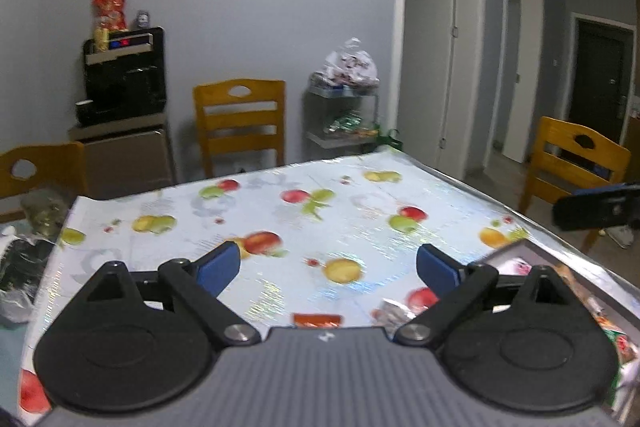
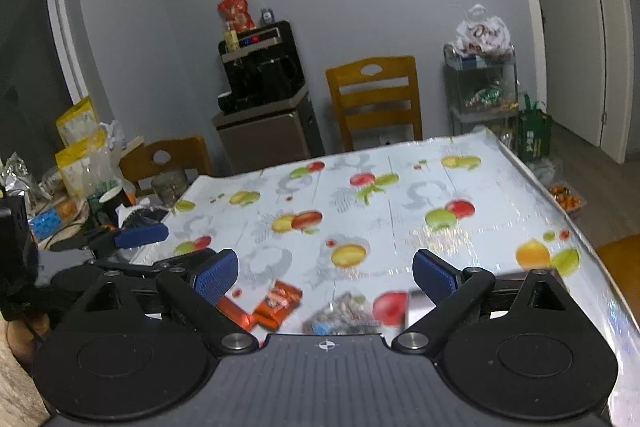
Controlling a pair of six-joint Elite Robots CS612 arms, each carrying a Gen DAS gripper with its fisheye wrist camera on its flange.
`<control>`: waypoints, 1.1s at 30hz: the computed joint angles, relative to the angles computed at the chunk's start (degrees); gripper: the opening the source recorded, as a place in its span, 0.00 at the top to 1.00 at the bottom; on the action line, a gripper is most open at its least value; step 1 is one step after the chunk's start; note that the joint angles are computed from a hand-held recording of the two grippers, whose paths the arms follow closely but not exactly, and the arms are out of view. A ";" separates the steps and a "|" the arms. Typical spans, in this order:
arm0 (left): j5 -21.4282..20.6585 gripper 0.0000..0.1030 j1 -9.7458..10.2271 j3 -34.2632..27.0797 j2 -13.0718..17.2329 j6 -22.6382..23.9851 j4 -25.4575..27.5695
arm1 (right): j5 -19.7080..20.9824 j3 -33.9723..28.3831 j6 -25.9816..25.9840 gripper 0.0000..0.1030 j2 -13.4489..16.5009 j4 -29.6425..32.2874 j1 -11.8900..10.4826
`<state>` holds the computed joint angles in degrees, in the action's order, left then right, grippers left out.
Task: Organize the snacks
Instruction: 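Move both grippers back from the box toward the remaining snacks, then grasp the orange wrapped bar with the right gripper and lift it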
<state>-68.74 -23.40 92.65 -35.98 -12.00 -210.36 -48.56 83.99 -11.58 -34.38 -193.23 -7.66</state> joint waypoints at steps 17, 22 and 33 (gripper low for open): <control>5.30 0.07 4.45 -4.38 5.54 -12.68 8.84 | -8.21 -5.30 -5.74 0.06 3.95 12.03 4.59; 3.06 0.07 5.55 -6.00 6.96 -12.98 13.24 | -9.92 -7.51 -5.85 0.06 5.15 13.53 6.42; -0.49 0.08 7.98 -1.85 5.09 -13.93 7.48 | -9.84 -9.22 -21.61 0.29 7.42 15.04 10.38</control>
